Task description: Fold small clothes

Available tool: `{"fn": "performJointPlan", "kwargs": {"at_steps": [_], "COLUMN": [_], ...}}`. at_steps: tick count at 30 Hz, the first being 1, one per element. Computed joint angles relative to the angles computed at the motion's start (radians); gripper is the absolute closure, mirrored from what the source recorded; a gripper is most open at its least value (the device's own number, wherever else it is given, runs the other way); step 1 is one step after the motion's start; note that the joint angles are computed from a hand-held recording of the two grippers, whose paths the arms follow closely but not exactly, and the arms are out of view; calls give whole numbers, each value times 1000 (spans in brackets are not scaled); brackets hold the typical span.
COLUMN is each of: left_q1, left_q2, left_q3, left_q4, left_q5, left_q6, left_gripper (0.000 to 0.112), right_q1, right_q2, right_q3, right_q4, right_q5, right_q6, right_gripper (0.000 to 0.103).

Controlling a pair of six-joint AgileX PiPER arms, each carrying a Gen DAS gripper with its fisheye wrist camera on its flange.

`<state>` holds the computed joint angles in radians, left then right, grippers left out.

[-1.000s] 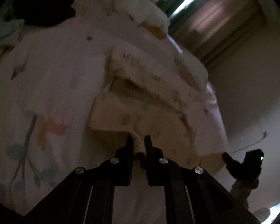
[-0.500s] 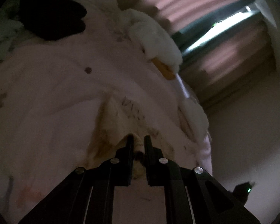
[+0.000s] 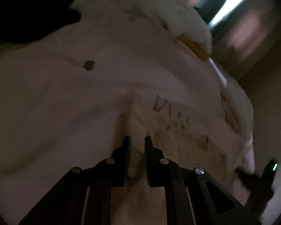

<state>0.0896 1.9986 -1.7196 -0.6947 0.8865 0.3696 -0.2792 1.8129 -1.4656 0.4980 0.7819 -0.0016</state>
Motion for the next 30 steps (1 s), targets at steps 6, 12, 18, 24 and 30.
{"fn": "performJointPlan", "kwargs": {"at_steps": [6, 12, 18, 24, 30], "left_q1": [-75, -111, -71, 112, 206], "left_q2": [-150, -244, -365, -346, -288], "left_q3": [90, 176, 406, 532, 570], "left_q4": [133, 173, 153, 20, -214], "left_q5": [-51, -56, -86, 65, 127], "left_q6": [42, 50, 121, 196, 300], "left_gripper": [102, 87, 41, 39, 36], "right_q1": [-2, 49, 70, -56, -137], "right_q2": [-161, -306, -463, -590, -612], "right_q3": [64, 136, 307, 589, 799], "right_q4": [2, -83, -166, 13, 306], "right_q5": [-5, 22, 81, 87, 19], "right_q6": [-41, -60, -87, -232, -379], "right_gripper": [54, 54, 41, 27, 24]}}
